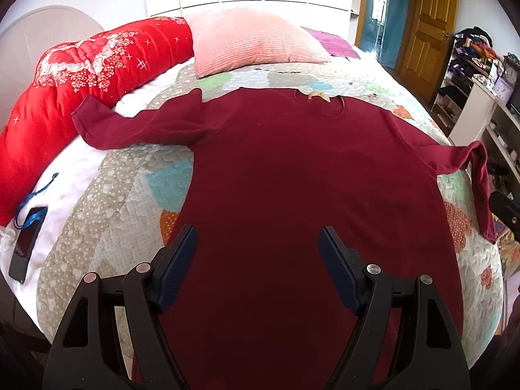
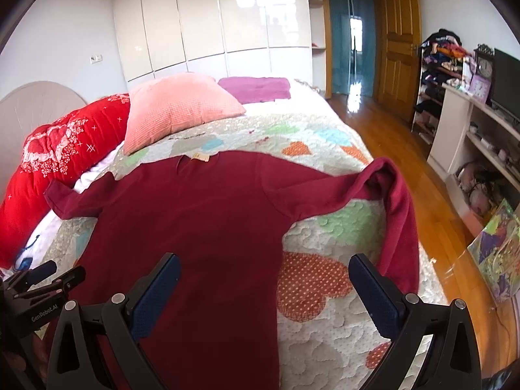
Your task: Fold small clothes
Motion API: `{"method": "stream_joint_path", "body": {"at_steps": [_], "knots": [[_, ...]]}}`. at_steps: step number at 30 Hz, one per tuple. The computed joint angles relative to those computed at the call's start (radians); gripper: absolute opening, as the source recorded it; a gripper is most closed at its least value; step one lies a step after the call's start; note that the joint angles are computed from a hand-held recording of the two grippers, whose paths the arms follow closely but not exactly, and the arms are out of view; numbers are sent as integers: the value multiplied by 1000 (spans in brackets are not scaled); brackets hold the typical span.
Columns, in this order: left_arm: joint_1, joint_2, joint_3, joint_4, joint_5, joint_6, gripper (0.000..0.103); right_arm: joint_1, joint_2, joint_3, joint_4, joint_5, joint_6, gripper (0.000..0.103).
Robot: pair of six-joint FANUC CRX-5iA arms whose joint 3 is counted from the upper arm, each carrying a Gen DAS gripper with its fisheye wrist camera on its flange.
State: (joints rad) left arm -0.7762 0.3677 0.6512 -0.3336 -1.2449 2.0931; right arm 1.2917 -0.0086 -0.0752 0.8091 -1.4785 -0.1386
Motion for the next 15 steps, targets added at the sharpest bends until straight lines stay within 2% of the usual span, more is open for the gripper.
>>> {"method": "stream_joint_path", "body": {"at_steps": [4, 15], "knots": [[12, 5, -2, 26, -12, -10, 77, 0, 10, 4, -3, 19, 9, 103], [17, 5, 2, -1, -30, 0, 77, -15, 46, 42, -12, 52, 70, 103]]}}
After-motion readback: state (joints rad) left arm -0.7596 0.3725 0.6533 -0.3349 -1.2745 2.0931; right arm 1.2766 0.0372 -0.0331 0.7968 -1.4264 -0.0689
